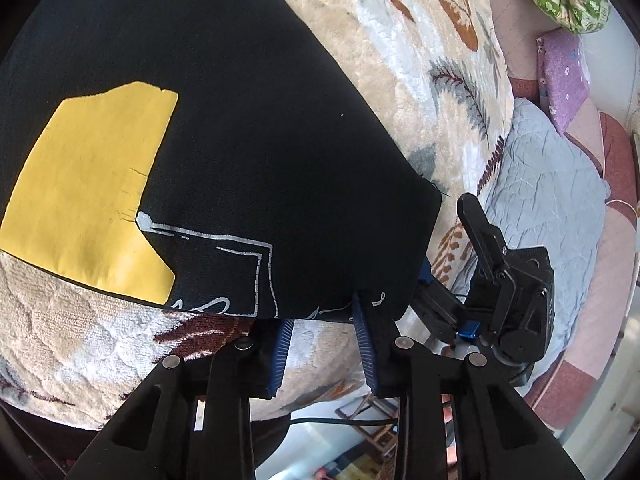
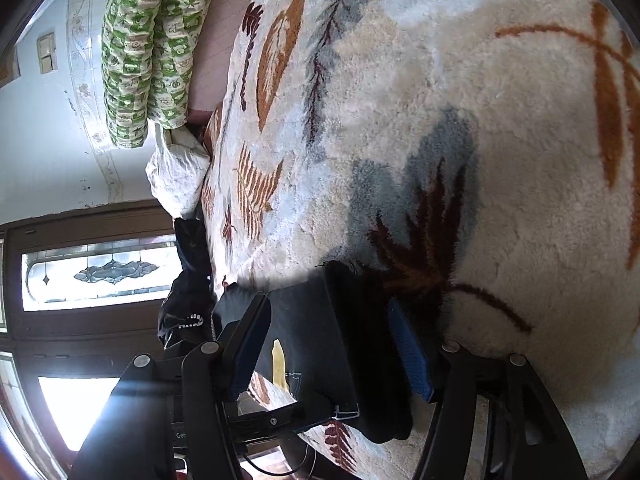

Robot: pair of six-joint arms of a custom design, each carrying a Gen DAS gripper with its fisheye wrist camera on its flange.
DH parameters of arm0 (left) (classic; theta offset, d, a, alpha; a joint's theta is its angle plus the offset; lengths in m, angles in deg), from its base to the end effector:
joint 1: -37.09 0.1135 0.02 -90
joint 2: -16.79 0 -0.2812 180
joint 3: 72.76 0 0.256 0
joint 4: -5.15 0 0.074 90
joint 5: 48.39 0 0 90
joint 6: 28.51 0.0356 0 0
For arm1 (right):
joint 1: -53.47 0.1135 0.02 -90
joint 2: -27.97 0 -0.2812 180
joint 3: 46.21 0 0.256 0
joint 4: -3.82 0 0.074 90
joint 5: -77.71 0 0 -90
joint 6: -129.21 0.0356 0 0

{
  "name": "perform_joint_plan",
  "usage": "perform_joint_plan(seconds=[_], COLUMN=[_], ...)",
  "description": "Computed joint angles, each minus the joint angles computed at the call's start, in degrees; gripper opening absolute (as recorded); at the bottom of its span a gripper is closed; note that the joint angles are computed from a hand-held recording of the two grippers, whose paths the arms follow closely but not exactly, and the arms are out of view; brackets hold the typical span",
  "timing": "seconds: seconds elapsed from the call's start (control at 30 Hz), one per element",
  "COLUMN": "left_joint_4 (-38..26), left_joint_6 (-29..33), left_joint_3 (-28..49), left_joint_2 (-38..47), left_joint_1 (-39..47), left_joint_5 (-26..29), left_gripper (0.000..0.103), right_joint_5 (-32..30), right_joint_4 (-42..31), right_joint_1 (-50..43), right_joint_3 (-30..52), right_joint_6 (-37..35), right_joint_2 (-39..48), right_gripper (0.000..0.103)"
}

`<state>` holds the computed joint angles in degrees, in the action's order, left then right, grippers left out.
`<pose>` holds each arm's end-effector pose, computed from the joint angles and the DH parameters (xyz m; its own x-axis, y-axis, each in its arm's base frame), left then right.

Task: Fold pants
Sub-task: 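Move both grippers to the yellow-tag end of the black strip and grasp it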

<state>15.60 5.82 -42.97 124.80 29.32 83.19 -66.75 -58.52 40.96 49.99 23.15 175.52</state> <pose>0.1923 -0.0501 0.0372 -0.8062 -0.5134 0.2940 -0.5601 0.5022 -0.6589 0.3764 -0.0538 -0.0223 -0.9822 0.0532 0.1800 0.1804 0.5321 0.8272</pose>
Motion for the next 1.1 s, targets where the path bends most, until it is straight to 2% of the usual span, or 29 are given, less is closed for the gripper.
perform_joint_plan(seconds=[0.1, 0.23, 0.3, 0.33, 0.37, 0.47, 0.5, 0.6, 0.73, 0.93, 1.1], left_joint_4=[0.52, 0.84, 1.03, 0.80, -0.40, -2.81, -3.51, -3.46, -3.16, -6.29, -11.87], left_joint_6=[-0.60, -0.69, -1.14, -1.16, -0.84, 0.90, 1.56, 2.87, 3.57, 5.99, 8.97], left_joint_3=[0.20, -0.19, 0.28, 0.22, 0.73, 1.42, 1.53, 1.52, 1.61, 1.41, 0.04], left_joint_2=[0.39, -0.08, 0.21, -0.16, -0.60, -1.96, -2.19, -0.80, -0.33, -3.32, -10.59], left_joint_1=[-0.52, -0.63, -1.31, -1.50, -1.86, -2.25, -2.20, -0.89, -0.44, -0.54, 2.18], left_joint_5=[-0.40, -0.53, -1.37, -1.75, -2.28, -2.71, -2.86, -1.27, -1.04, -1.81, 0.30], left_gripper=[0.032, 0.032, 0.032, 0.032, 0.031, 0.028, 0.021, 0.014, 0.014, 0.010, 0.010], right_joint_5=[0.14, 0.97, 2.36, 2.79, 2.52, 0.88, 0.31, -0.25, -1.40, -0.07, -2.41], right_joint_4=[-4.46, -5.72, -3.33, -2.60, -1.88, 0.80, 1.15, -0.47, -2.57, 7.81, 10.77], right_joint_1=[0.84, 1.84, 2.42, 2.59, 2.56, 1.70, 1.21, 0.16, -1.72, -1.13, -1.18], right_joint_3=[4.02, 4.83, 3.29, 3.14, 2.97, 0.49, -0.31, -1.22, -1.26, -7.59, -12.43], right_joint_6=[-1.89, -5.31, -5.22, -4.71, -4.09, -3.66, -3.88, -6.05, -7.58, -2.76, -1.40], right_joint_2=[2.48, 2.71, 1.74, 1.96, 2.33, 1.37, 0.94, 0.80, 2.20, -2.34, -7.45], right_gripper=[0.063, 0.059, 0.045, 0.030, 0.028, 0.026, 0.026, 0.026, 0.025, 0.017, 0.016])
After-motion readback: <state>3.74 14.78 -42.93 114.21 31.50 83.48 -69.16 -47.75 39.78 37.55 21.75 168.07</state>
